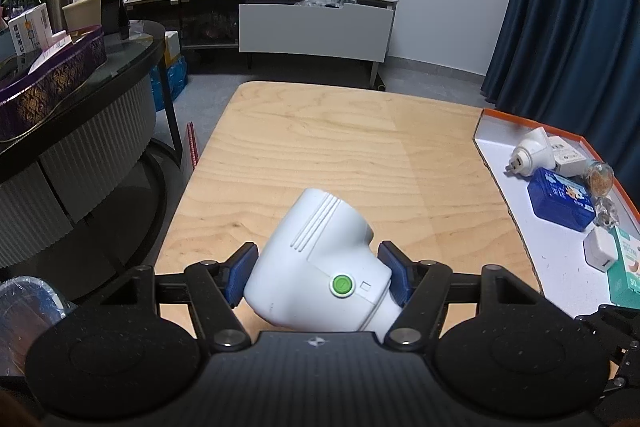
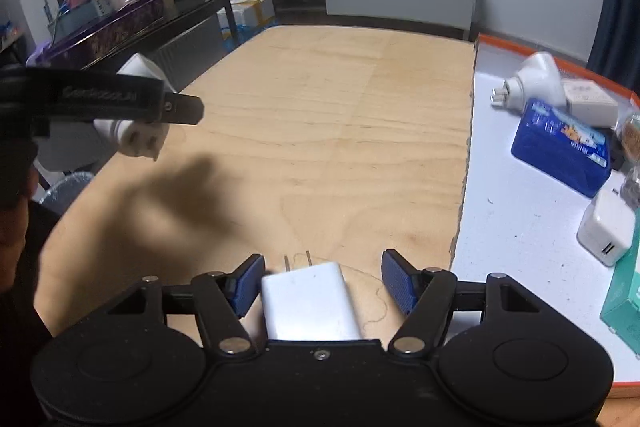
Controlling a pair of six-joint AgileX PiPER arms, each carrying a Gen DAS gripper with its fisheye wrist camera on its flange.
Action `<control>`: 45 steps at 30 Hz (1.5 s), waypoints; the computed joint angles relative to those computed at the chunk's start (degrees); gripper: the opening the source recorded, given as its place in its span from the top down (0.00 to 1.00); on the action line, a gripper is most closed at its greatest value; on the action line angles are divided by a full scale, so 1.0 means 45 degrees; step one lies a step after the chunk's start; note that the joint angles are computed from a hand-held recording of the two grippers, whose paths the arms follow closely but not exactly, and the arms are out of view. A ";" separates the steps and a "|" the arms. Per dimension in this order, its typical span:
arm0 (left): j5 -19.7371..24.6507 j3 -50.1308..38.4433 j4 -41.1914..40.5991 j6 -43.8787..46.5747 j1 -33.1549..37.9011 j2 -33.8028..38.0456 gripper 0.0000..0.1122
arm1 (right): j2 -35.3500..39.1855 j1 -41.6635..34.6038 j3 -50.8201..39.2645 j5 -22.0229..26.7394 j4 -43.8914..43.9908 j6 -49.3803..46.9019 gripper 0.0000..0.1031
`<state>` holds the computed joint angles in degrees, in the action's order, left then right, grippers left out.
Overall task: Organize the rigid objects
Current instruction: 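Lift plug adapter and charger and carry both toward the tray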
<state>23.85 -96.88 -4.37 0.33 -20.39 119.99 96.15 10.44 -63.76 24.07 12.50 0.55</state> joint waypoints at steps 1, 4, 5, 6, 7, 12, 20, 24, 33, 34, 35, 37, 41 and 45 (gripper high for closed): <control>-0.0040 0.0074 0.0000 0.0027 0.0002 -0.0043 0.40 | -0.0188 -0.0059 0.0229 -0.0154 0.0291 -0.0339 0.24; -0.0099 0.0228 -0.0083 0.0077 0.0020 -0.0129 0.40 | -0.0720 -0.0431 0.0982 -0.0465 0.2270 -0.2548 0.24; -0.0113 0.0252 -0.0160 0.0145 0.0026 -0.0141 0.40 | -0.0934 -0.0415 0.1233 -0.0636 0.2565 -0.3033 0.24; -0.0124 0.0275 -0.0164 0.0152 0.0013 -0.0146 0.40 | -0.1031 -0.0358 0.1329 -0.0668 0.2570 -0.3241 0.24; -0.0120 0.0280 -0.0158 0.0154 -0.0003 -0.0144 0.40 | -0.0983 -0.0246 0.1256 -0.0674 0.2065 -0.2940 0.24; -0.0162 0.0481 -0.0183 0.0330 -0.0047 -0.0267 0.40 | -0.0659 0.0355 0.0789 -0.0381 0.0179 -0.1509 0.52; -0.0083 0.0460 0.0665 -0.0595 -0.0037 -0.0402 0.40 | -0.0778 0.0159 0.0324 -0.0808 0.0943 -0.1105 0.52; -0.0063 0.0526 0.1073 -0.1072 -0.0070 -0.0529 0.40 | -0.1024 -0.0068 -0.0049 -0.0787 0.1539 -0.1414 0.52; -0.0117 0.1001 0.1554 -0.1675 -0.0306 -0.1064 0.40 | -0.1758 -0.0376 -0.0182 -0.0580 0.1004 -0.0740 0.52; -0.0110 0.1042 0.1631 -0.1773 -0.0352 -0.1117 0.40 | -0.1850 -0.0411 -0.0154 -0.0563 0.0837 -0.0568 0.52; -0.0081 0.1047 0.1697 -0.1837 -0.0386 -0.1150 0.40 | -0.1959 -0.0458 -0.0094 -0.0555 0.0786 -0.0514 0.52; -0.0034 0.1081 0.1681 -0.1883 -0.0456 -0.1232 0.40 | -0.2230 -0.0537 0.0105 -0.0619 0.0606 -0.0332 0.52; -0.0074 0.1323 0.1740 -0.2073 -0.0633 -0.1462 0.40 | -0.2696 -0.0791 0.0384 -0.0594 0.0571 -0.0276 0.52; -0.0049 0.1405 0.1759 -0.2170 -0.0775 -0.1588 0.40 | -0.3102 -0.0973 0.0634 -0.0532 0.0369 -0.0064 0.52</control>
